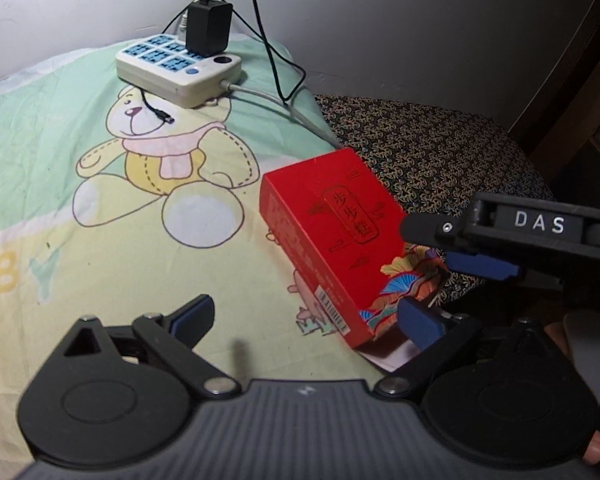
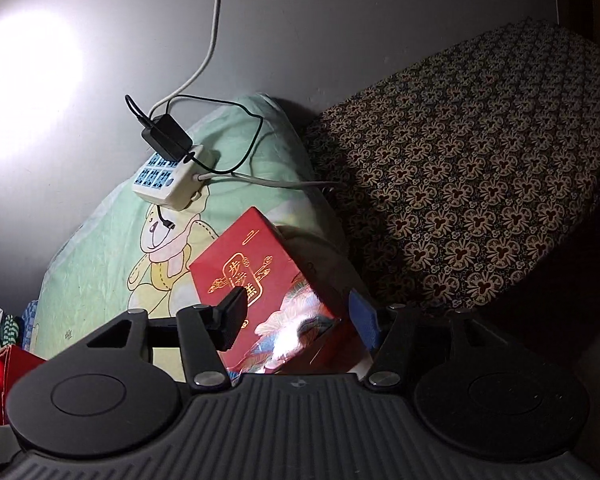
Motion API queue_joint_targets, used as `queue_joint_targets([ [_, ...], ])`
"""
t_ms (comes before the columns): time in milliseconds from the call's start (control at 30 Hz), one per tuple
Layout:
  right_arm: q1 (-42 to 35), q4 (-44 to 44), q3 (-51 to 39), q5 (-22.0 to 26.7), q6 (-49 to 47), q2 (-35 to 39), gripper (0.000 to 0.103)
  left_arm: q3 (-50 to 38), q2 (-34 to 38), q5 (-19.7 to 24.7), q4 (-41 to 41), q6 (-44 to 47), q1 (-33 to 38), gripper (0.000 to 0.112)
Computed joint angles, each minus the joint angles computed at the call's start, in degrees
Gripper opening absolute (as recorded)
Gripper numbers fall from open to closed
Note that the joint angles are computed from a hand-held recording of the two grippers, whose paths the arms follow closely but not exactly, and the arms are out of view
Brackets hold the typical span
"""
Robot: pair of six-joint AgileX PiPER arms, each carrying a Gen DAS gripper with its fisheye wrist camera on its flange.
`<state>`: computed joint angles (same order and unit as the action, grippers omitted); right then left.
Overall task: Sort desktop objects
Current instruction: 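Reach the right gripper to the red gift box and grasp it, then lift the red gift box with the right gripper over the red box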
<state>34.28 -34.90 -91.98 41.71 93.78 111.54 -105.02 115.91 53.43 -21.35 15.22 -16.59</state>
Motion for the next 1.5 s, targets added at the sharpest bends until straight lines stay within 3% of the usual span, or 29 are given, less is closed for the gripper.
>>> queue_joint_targets([
  [100,-3.18,4.32,-0.8,-3.66,-4.71,2.17,0.064,-4.82,3.88,1.58,1.67,-2.23,-1.29,0.096],
  [200,-5.12,7.35,-1.3,-5.59,-8.55,3.63,0.065,-8.56,6.8,4.36,-1.9,-2.11,-0.61,0.095],
  [367,-7.66,15.45,0.8,-12.99,-15.75,3.77,0.066,-11.28,9.25,6.45,-5.49,-0.67,-0.27,0.095],
  [500,-7.0,16.98,-0.26,-12.29,-18.51,4.27,0.066,-13.14,10.88,9.73,-10.09,1.94,1.02,0.092],
  [800,-5.24,21.52,6.21,-16.37,-17.77,0.61,0.062,-4.67,5.61,10.97,-13.06,9.93,4.06,0.092],
  [1000,-1.1,27.12,7.66,-16.56,-19.36,-0.76,0.062,8.93,-3.81,11.19,-14.5,21.48,8.75,0.091],
  [1133,2.41,29.1,8.22,-16.47,-20.84,-1.36,0.064,14.97,-7.6,11.92,-15.05,24.99,11.69,0.097],
  [1200,3.58,25.97,8.7,-16.87,-16.91,-1.44,0.064,16.31,-7.89,11.14,-15.7,25.16,12.29,0.098],
  [1267,3.78,23.94,9.12,-17.83,-14.17,-1.4,0.066,16.36,-7.59,11.8,-17.52,25.57,12.8,0.091],
  [1367,3.2,27.04,7.32,-16.85,-18.03,-0.51,0.07,19.05,-10.33,8.2,-16.55,25.98,11.26,0.09],
  [1433,4.01,25.17,4.87,-13.65,-17.04,0.27,0.068,20.73,-12.33,5.92,-15.68,27.13,10.91,0.09],
  [1500,4.98,23.49,5.02,-13.74,-15.42,-0.23,0.068,23.26,-15.74,4.39,-16.12,30.05,11.67,0.089],
])
